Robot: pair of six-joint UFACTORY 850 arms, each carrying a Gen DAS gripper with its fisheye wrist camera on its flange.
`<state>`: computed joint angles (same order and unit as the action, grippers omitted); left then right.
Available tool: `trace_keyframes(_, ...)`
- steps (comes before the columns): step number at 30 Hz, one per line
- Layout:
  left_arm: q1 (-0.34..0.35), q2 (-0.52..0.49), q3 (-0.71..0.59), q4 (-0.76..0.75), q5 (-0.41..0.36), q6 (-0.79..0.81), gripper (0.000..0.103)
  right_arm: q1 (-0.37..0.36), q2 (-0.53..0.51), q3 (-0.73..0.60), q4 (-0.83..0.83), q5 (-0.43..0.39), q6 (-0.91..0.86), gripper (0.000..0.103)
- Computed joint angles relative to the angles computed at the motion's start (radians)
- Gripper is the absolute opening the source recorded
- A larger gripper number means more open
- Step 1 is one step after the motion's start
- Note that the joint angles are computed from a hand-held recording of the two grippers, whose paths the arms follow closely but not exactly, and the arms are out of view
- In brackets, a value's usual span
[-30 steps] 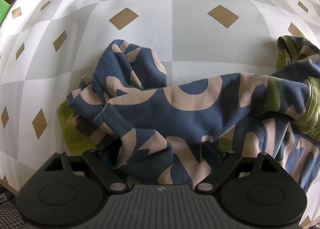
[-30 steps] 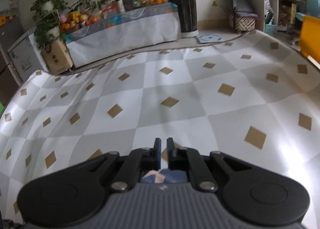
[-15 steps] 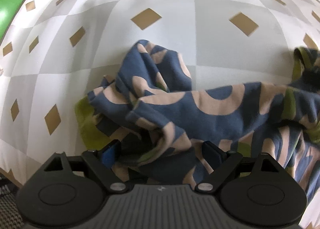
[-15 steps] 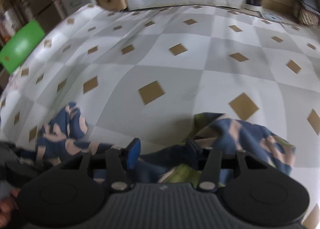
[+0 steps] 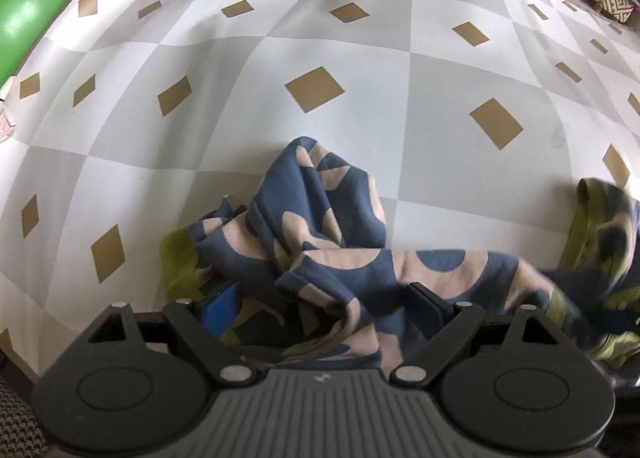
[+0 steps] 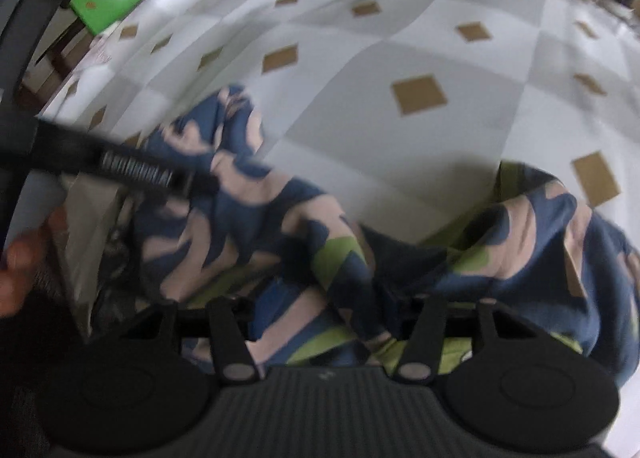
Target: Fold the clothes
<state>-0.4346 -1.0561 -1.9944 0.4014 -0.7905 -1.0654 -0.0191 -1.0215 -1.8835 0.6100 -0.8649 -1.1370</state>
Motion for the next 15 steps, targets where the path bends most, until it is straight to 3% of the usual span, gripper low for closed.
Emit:
trace_keyframes(2,-0.003,-0.013,-0.018,0.013,-0.016,-0.008,0.088,-0.009,-0.006,-0.013,-0.011,-0.048,-0.002,0.052)
trace_keyframes(7,-0.002,-0.034,-0.041,-0.018,-0.013,0.018,0.088,-0.019,0.015,0.013,-0.015,-0.062,-0.041,0.052)
trace_keyframes(10,-0.003,-0.070,-0.089,-0.059,-0.064,0.071,0.089,-0.030,0.007,-0.015,0.025,-0.098,-0.031,0.052)
trace_keyframes(15,-0.006,-0.078,-0.095,-0.057,-0.084,0.063,0.096,-0.042,0.043,0.015,0.147,0.054,-0.036,0.053)
